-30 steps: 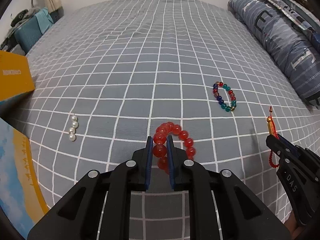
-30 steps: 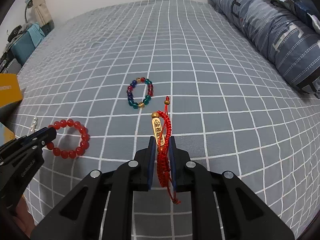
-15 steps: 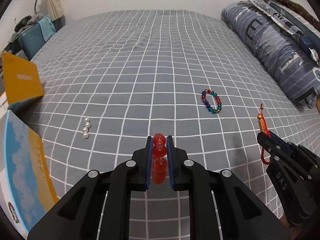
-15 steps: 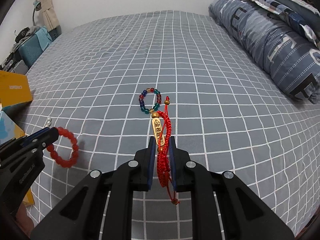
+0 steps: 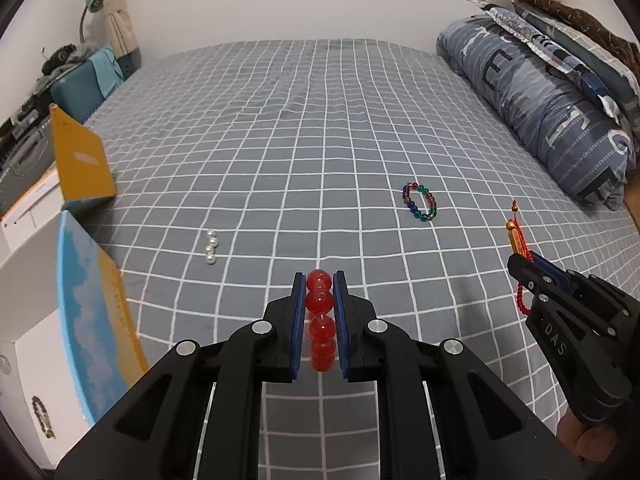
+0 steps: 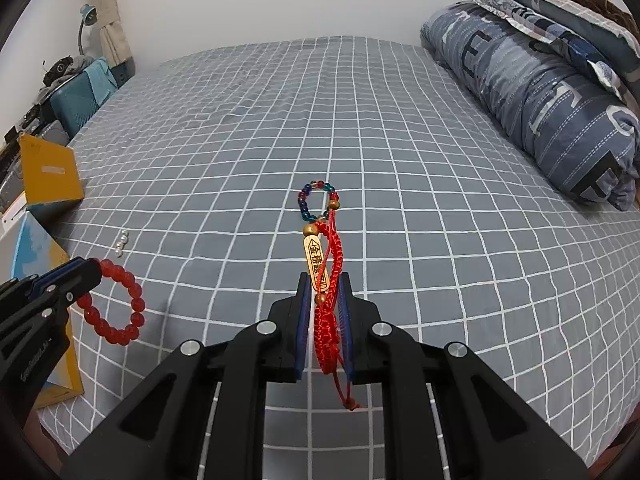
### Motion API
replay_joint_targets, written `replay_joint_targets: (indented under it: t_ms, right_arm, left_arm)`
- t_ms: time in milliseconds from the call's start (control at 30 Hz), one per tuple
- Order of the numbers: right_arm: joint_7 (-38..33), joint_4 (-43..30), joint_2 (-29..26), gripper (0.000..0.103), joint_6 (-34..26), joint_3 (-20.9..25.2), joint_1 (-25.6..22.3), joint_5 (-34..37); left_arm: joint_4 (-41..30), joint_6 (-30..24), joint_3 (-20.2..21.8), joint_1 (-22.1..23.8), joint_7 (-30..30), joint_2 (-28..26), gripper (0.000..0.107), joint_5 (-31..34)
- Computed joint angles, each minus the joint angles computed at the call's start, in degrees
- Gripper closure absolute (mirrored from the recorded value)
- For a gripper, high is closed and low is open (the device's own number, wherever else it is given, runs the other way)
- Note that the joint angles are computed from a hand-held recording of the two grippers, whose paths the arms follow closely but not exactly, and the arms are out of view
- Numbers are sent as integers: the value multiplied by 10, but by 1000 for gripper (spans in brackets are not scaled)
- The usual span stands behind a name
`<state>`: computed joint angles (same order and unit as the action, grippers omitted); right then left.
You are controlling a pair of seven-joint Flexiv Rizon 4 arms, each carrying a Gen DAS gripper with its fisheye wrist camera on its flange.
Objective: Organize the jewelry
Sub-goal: 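Lift and carry both held bracelets over the white box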
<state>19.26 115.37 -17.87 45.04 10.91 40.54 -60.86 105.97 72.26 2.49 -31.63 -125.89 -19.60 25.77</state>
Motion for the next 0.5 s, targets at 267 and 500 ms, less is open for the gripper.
replay_joint_targets:
  t_ms: [267, 500]
  right_arm:
    - [-12, -21, -5, 90, -19, 5, 16, 2]
    - [-29, -48, -15, 90, -39, 6, 36, 5]
  left_arm:
    - [36, 8, 3, 10, -20, 48, 94, 22]
    - [70, 1, -12, 38, -54, 98, 94, 42]
